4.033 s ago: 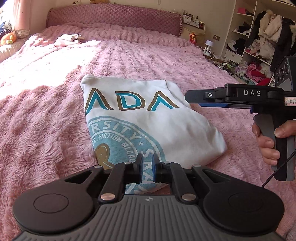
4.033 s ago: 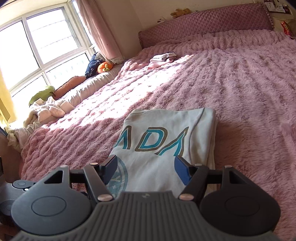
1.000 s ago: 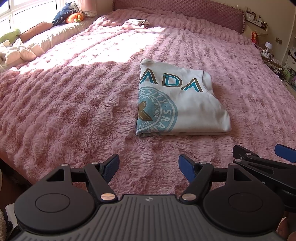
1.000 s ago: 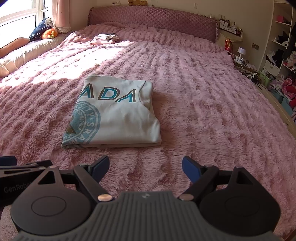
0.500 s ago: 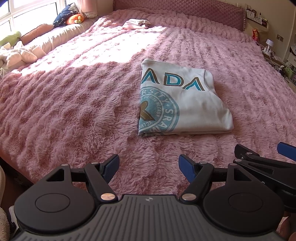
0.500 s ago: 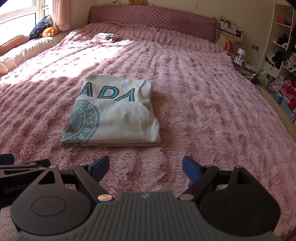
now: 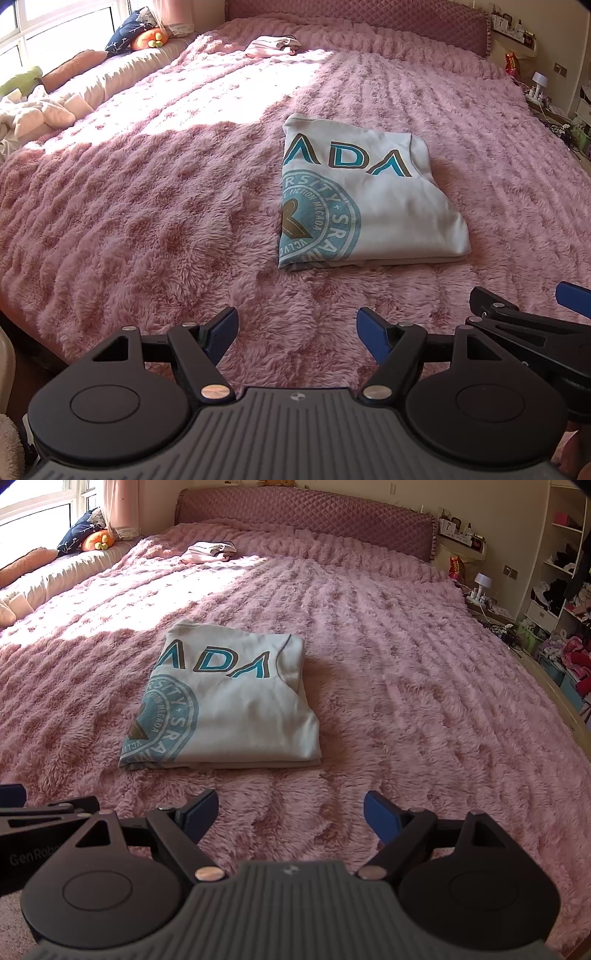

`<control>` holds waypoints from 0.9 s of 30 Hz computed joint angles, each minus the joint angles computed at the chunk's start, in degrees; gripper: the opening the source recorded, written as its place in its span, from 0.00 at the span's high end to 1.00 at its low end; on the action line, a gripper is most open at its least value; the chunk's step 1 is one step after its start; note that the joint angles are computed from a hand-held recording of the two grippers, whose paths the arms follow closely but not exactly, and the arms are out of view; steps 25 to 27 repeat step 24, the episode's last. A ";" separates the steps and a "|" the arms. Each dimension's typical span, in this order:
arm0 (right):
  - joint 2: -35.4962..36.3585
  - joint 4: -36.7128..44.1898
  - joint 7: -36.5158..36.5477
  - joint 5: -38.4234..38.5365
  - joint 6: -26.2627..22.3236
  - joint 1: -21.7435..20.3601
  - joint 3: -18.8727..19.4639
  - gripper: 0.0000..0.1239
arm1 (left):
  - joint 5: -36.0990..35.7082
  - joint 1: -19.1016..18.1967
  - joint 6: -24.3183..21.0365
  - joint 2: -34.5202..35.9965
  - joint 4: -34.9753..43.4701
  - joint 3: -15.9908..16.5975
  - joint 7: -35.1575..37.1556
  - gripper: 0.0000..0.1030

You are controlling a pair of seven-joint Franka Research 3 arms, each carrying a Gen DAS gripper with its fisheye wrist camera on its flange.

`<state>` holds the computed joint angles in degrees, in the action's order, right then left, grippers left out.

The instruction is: Fold small clothes

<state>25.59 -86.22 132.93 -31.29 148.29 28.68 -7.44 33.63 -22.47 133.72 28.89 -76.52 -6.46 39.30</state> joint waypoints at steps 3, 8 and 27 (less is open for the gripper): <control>0.08 0.03 -0.09 0.17 0.00 -0.07 0.01 0.34 | 0.37 -0.13 -0.09 0.24 0.28 0.16 0.08 0.17; 0.46 0.68 -0.60 0.66 -0.63 -0.19 0.12 0.34 | 0.56 -0.19 -0.08 0.23 0.08 0.33 -0.27 0.17; 0.77 0.92 -1.60 1.73 -0.76 -0.35 0.16 0.34 | 0.04 -0.25 -1.49 1.49 2.00 0.17 0.14 0.17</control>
